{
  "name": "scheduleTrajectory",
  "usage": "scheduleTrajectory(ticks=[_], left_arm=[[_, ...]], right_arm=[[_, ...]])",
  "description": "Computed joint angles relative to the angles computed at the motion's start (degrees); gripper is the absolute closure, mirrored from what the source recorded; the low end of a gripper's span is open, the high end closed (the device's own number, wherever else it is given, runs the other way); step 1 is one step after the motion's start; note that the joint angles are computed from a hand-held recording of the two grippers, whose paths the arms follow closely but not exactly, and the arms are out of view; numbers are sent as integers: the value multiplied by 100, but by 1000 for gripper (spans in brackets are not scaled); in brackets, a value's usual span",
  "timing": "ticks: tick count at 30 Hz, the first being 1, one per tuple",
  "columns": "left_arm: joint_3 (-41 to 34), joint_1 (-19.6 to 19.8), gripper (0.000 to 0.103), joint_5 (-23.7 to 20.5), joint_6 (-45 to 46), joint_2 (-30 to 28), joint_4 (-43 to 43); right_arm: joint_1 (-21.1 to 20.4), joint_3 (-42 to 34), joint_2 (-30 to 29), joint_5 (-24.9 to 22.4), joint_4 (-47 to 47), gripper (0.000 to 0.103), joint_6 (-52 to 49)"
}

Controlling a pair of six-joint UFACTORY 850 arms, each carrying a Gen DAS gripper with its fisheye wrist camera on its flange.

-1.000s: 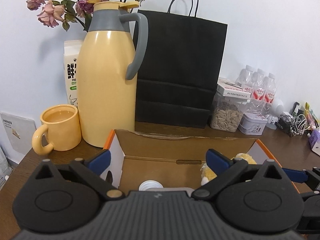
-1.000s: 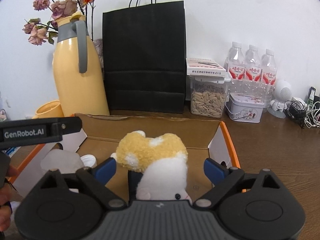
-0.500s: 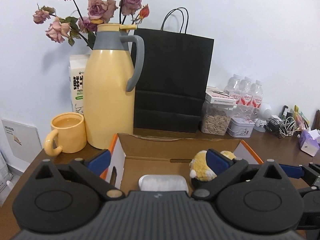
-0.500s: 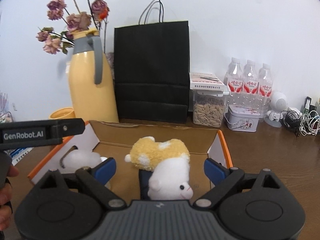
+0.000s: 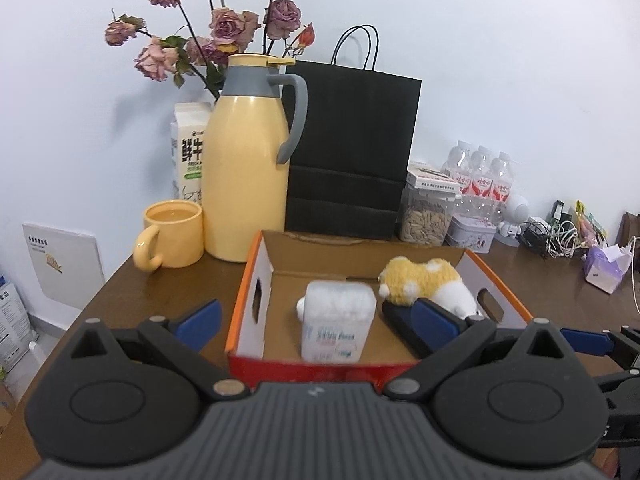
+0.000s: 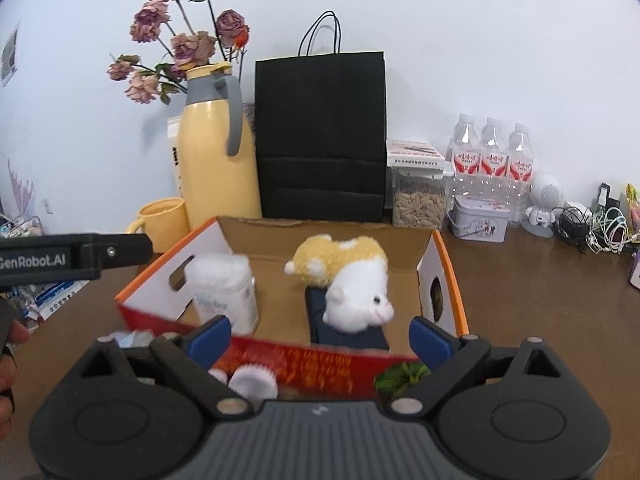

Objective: Organize objects
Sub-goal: 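Lower the plush toy into the box with the right gripper while the left drops the cap in, then move the right gripper back toward the lavender cloth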

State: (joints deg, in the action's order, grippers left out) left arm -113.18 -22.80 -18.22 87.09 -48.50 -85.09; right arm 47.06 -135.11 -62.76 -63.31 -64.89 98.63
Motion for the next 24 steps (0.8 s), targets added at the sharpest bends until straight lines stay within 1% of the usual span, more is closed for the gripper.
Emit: scheduleTrajectory(ticks=[8, 11, 13, 19, 24], left_arm=[[887, 115, 0, 109, 830, 468, -722], [1197, 155, 0, 55, 1128, 622, -925], [1439, 176, 0, 27, 1561, 739, -1300], [2030, 240, 0, -139, 2306, 1002, -1885], [2476, 286, 0, -350, 2829, 1200, -2248]], right_arm=[[231, 483, 205, -33, 103, 7, 312], [294, 662, 274, -36, 158, 7, 412], [334, 756, 305, -53, 190, 7, 467], [450, 1071, 410, -101, 337, 7, 595], [540, 1456, 571, 24, 480, 7, 839]])
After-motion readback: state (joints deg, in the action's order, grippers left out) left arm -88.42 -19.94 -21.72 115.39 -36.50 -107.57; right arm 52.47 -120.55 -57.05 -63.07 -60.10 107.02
